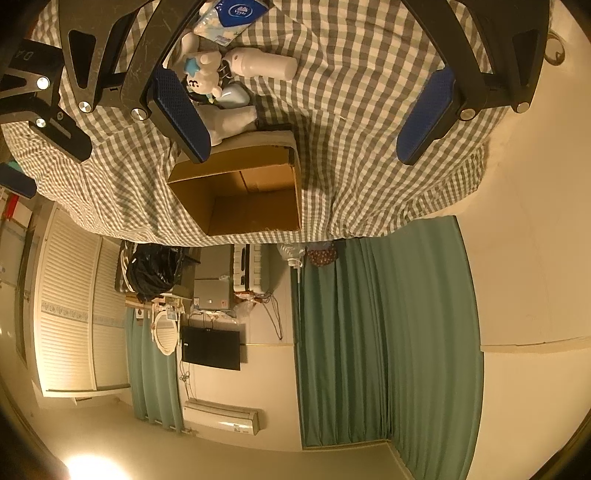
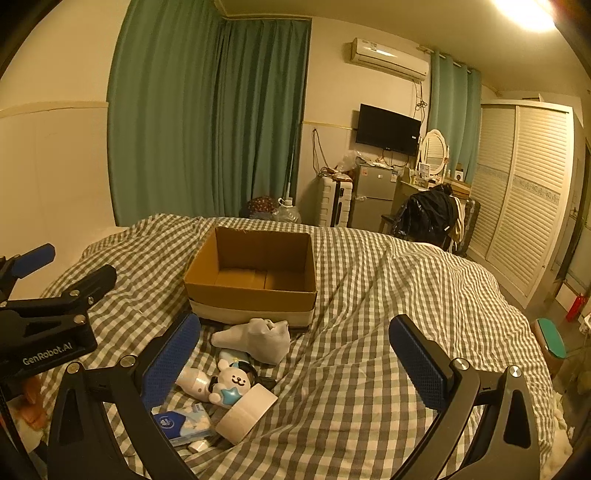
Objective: Organize objects
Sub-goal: 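Grasp the white tape roll with the right gripper while the left gripper grasps the white bottle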
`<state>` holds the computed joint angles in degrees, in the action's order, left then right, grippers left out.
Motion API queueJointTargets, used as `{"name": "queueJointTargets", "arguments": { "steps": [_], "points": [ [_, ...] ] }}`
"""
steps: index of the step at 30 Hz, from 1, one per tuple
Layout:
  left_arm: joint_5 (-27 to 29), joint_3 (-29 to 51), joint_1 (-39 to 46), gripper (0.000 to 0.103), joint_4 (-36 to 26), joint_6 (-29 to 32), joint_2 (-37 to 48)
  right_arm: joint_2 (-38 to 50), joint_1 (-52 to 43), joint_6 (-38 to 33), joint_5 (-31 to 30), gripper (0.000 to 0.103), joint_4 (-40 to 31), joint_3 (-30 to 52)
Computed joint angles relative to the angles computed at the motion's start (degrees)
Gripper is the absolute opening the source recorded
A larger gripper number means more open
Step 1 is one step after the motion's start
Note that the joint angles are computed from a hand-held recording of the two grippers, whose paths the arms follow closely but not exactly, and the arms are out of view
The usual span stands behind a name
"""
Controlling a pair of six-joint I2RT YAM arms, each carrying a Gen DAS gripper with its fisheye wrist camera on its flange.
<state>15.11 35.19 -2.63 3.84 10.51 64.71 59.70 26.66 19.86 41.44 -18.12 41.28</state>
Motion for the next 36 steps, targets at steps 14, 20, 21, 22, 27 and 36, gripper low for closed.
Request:
{"name": "queueJointTargets", "arguments": {
  "steps": [14,20,21,22,27,36],
  "points": [
    [0.76,2.14,0.65,0.102,-3.26,2.87,5.74,2.51,1.17,0.88,-1.22,0.103,-2.07,1.62],
    [-3.16,3.18,-2.44,0.099,-1.32,3.93,14.80,7.64,-3.58,0.40,-7.46,0.102,0.45,0.18],
    [-3.57,3.41,-2.81,0.099,-1.08,4.08,16.21,9.02,-4.54,0.36,-8.65,0.101,0.95,-0.04],
    [-4.23,3.75,-3.40,0.099,-0.71,4.25,18.20,10.22,-5.27,0.44,-9.78,0.101,1.25,-0.10],
    [-5.90,6.12,-5.50,0.087,0.01,3.71,27.53,15.97,-8.62,1.57,-14.42,0.095,3.86,-1.26],
    [-3.20,13.90,-6.74,0.087,-4.41,2.92,40.27,22.39,-12.39,3.72,-21.66,0.081,6.78,-1.93]
  ]
}}
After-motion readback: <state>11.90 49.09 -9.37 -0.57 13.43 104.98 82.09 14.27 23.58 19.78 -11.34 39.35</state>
